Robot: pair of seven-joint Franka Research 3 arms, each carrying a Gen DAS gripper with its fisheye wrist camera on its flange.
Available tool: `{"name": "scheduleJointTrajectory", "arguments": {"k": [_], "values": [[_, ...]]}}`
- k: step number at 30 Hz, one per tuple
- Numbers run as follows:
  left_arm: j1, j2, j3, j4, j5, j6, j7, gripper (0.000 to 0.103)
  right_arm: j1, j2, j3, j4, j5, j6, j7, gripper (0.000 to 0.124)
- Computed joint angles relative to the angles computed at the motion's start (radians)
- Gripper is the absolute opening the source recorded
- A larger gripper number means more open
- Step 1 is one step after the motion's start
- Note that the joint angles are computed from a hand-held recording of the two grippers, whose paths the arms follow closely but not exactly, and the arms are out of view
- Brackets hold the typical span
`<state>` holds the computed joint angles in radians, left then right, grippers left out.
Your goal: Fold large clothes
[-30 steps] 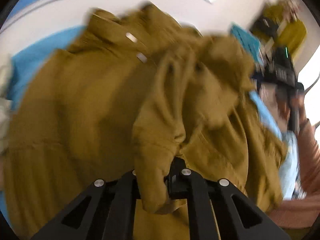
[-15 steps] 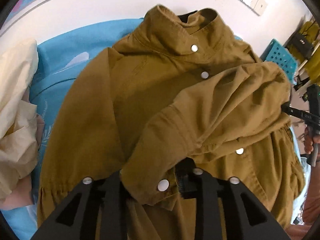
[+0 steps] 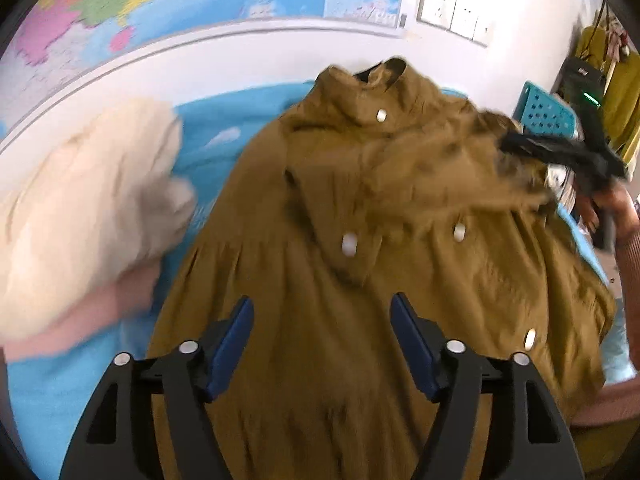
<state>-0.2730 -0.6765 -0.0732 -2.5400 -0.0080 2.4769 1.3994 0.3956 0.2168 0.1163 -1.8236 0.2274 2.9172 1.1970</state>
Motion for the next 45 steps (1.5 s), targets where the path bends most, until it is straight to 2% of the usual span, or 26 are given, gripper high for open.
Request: {"name": "scheduleJointTrajectory", "arguments": {"k": [2,3,5,8,9,11,12,13,14,15,16,20,24,26,28,31,34,35,36,37,38,42,45], "values": [[0.01,-0.061,-0.019,-0.04,0.017,-0.048,-0.019,0.073,0.071,0.098,-0.095,0.128,-0.155,-0.109,0.176,0.043],[0.002,-0.096,-0.019,-0.065,0.018,-0.066,-0.019,0.074,0.08,0.128,-0.111,0.165,-0.187,-0.136,0.22,0.04],[-0.022,-0.14,-0.008,-0.101,0.006,-0.09,-0.011,0.078,0.069,0.162,-0.101,0.213,-0.189,-0.184,0.249,0.041],[-0.033,-0.173,-0.035,-0.134,0.022,-0.128,-0.02,0.078,0.062,0.115,-0.086,0.152,-0.195,-0.141,0.269,0.056],[-0.036,-0.179,-0.04,-0.143,0.029,-0.14,-0.023,0.078,0.043,0.073,-0.056,0.095,-0.158,-0.096,0.244,0.061],[-0.046,-0.185,-0.023,-0.155,0.025,-0.13,-0.018,0.075,0.001,0.022,0.01,0.032,-0.064,-0.057,0.141,0.061],[-0.049,-0.188,-0.012,-0.156,0.021,-0.128,-0.013,0.062,-0.034,-0.015,0.068,-0.01,0.035,-0.038,0.036,0.065],[-0.045,-0.193,-0.006,-0.155,0.021,-0.129,-0.012,0.042,-0.077,-0.049,0.137,-0.042,0.188,-0.043,-0.119,0.066],[-0.037,-0.198,0.003,-0.15,0.019,-0.137,-0.015,0.032,-0.104,-0.079,0.186,-0.063,0.328,-0.072,-0.265,0.065],[-0.033,-0.203,0.012,-0.148,0.011,-0.14,-0.017,0.013,-0.103,-0.095,0.201,-0.069,0.397,-0.096,-0.341,0.066],[-0.027,-0.214,0.029,-0.142,-0.003,-0.141,-0.021,0.006,-0.099,-0.111,0.215,-0.077,0.468,-0.134,-0.422,0.066],[0.03,-0.266,0.055,-0.113,-0.008,-0.118,-0.046,0.005,-0.045,-0.112,0.228,-0.051,0.604,-0.326,-0.604,0.065],[0.049,-0.318,0.113,-0.091,-0.036,-0.075,-0.037,0.005,0.023,-0.027,0.215,0.049,0.636,-0.459,-0.617,0.067],[0.07,-0.322,0.11,-0.078,-0.026,-0.074,-0.035,0.005,0.05,0.002,0.208,0.077,0.652,-0.528,-0.635,0.074],[0.063,-0.311,0.126,-0.064,-0.038,-0.071,-0.023,0.005,0.076,0.031,0.208,0.104,0.674,-0.63,-0.661,0.082],[0.043,-0.274,0.137,-0.047,-0.063,-0.071,0.002,0.005,0.135,0.036,0.204,0.079,0.66,-0.647,-0.708,0.086],[0.028,-0.257,0.143,-0.032,-0.086,-0.078,0.03,0.005,0.189,0.052,0.201,0.062,0.623,-0.627,-0.689,0.086],[0.018,-0.248,0.146,-0.025,-0.098,-0.074,0.039,0.005,0.207,0.056,0.2,0.052,0.606,-0.605,-0.678,0.081],[0.017,-0.245,0.144,-0.023,-0.105,-0.072,0.045,0.005,0.218,0.05,0.197,0.039,0.587,-0.591,-0.673,0.054],[0.018,-0.236,0.139,-0.015,-0.108,-0.071,0.047,0.005,0.225,0.046,0.196,0.03,0.57,-0.586,-0.671,0.013],[0.02,-0.23,0.136,-0.012,-0.111,-0.071,0.049,0.005,0.219,0.034,0.195,0.019,0.577,-0.598,-0.675,0.003],[0.018,-0.197,0.138,0.027,-0.144,-0.059,0.039,0.005,0.172,-0.069,0.17,-0.018,0.654,-0.664,-0.72,0.004],[-0.022,-0.158,0.161,0.071,-0.194,-0.046,0.065,0.007,0.138,-0.19,0.119,-0.06,0.682,-0.659,-0.755,0.004]]}}
